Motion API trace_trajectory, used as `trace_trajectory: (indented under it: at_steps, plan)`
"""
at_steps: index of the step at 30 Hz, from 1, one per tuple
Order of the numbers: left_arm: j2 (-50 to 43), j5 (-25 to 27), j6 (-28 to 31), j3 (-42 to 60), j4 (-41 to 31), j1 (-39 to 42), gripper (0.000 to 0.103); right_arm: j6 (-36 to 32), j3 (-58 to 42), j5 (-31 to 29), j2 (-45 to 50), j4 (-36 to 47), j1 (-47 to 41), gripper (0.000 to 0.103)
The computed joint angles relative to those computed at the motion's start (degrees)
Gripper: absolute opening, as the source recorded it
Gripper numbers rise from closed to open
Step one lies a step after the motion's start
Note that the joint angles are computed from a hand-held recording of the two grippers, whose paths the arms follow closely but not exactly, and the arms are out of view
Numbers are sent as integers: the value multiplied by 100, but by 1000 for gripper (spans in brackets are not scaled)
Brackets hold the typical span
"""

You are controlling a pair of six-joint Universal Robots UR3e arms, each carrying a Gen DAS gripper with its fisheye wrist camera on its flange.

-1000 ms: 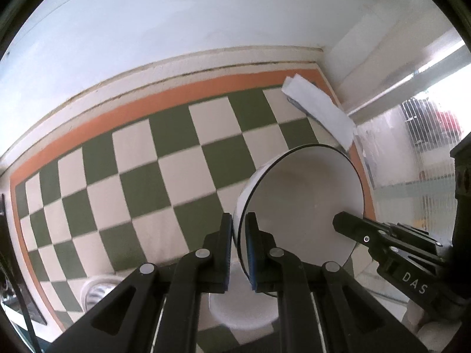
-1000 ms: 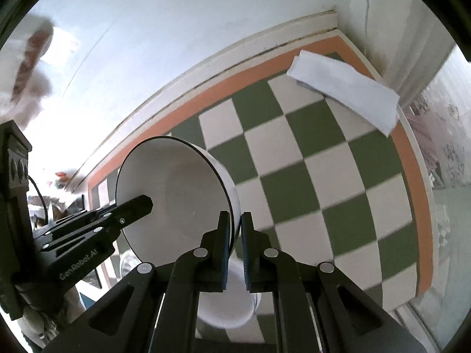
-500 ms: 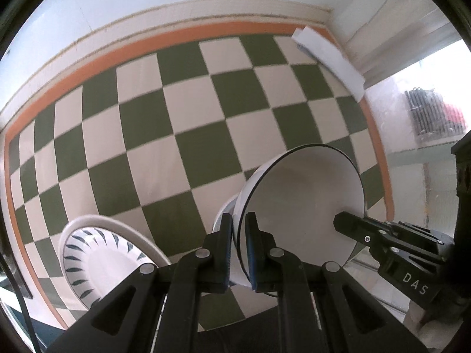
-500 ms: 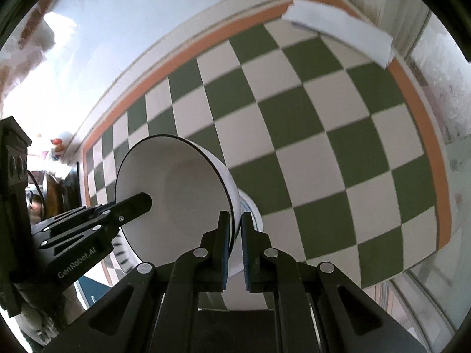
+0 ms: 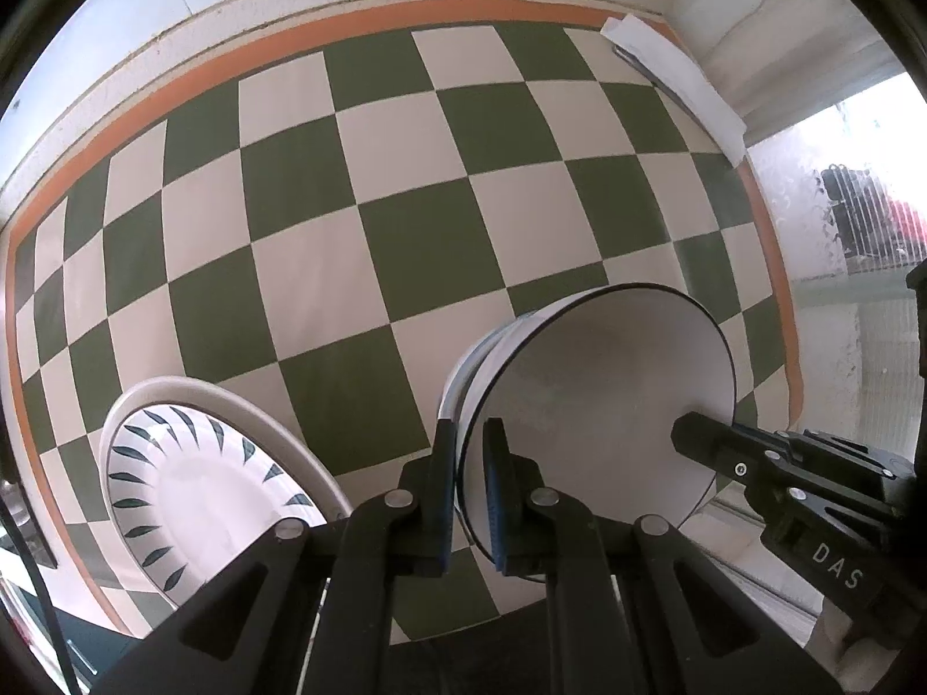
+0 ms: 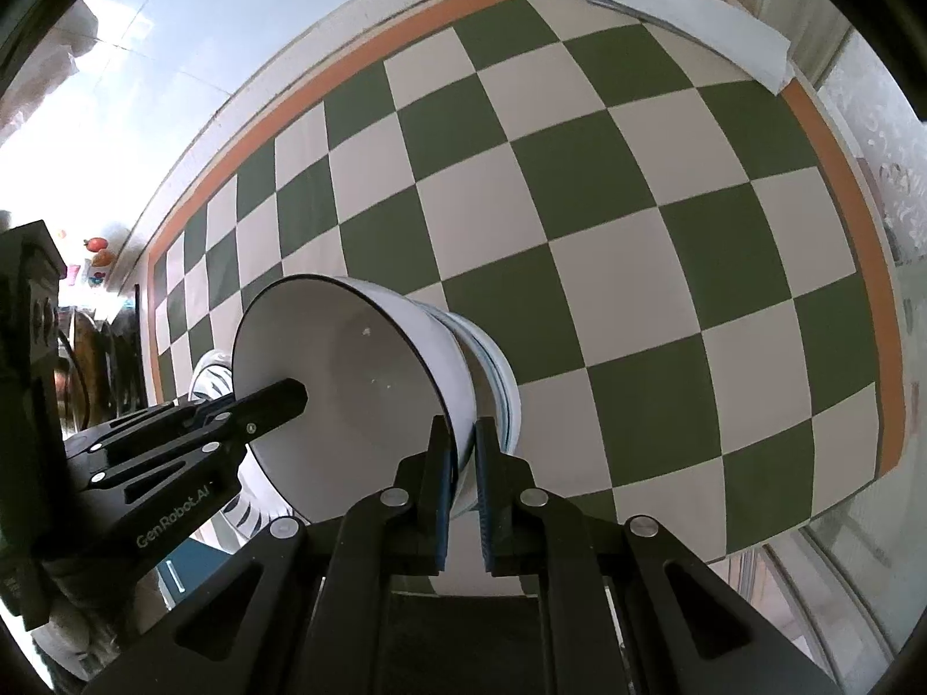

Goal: Organize plates and bowls

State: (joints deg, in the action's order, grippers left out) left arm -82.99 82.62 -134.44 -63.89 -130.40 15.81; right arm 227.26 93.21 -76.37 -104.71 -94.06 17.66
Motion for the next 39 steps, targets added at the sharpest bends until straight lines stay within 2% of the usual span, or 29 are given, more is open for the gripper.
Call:
trace_trajectory:
  at_steps: [9,19,23,33,34,36,39]
  plan:
    - [133,129,-93,-383,316,-63,7,35,207,105,161,-185,58,9]
    - [254,227,-171,-525,496,-191,9,-57,61,172,335,-2,8,9]
    - [229,230,-172,-487,449,-163,10,-59,-218,8,496,166,119,13]
    - [242,155,-17,-102,107,45,11,-73,-327,-47,404,295,146,14]
    - [270,133,54,-45,66,100,12,-58,-443,-120,438,359,215,14]
    - [339,61,282,162,-97,313,21,22,-754,-335,533,538,399,16]
    - [337,-128,705,701,-610,771,27,208,-1285,-644,664,838,743,27]
